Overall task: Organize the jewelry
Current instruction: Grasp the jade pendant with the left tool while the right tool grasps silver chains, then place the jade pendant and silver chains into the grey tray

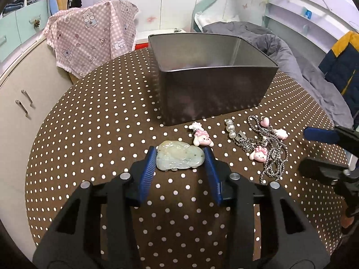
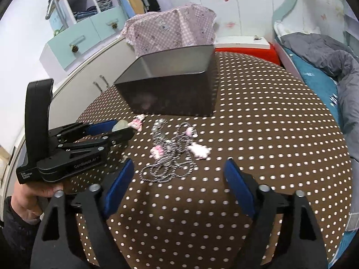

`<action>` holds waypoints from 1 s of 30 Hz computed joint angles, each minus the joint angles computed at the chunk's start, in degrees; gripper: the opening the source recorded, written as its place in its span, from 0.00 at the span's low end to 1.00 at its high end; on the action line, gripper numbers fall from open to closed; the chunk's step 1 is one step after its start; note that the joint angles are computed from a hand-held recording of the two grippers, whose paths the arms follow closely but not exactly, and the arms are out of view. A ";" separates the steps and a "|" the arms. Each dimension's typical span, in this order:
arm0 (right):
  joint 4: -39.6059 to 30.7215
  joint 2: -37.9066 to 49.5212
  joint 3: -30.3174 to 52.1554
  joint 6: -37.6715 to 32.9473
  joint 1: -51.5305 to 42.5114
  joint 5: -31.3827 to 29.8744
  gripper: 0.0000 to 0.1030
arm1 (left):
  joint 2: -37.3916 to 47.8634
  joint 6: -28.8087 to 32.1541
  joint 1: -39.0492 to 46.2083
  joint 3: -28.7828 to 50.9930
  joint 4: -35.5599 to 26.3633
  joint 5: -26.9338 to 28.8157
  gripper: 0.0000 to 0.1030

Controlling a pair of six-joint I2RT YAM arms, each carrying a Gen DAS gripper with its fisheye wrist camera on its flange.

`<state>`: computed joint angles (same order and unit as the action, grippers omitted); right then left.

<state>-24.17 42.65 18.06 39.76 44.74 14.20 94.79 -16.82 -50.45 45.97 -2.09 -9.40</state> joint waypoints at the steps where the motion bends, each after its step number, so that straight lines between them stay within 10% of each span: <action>1: 1.18 1.78 0.31 0.09 0.41 -0.14 0.64 | -0.49 -0.21 0.08 -0.52 0.20 0.18 0.41; 12: 5.95 14.53 3.48 -6.13 0.92 1.75 0.16 | -2.25 -0.62 1.50 -2.56 1.17 1.76 0.41; 30: -9.66 -10.86 6.84 -8.28 -2.12 -1.49 0.15 | -10.23 -2.02 1.64 -5.30 0.69 1.95 0.41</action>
<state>-33.83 31.79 24.90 31.48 42.62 12.71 84.55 -18.84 -48.80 40.68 -1.39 -7.44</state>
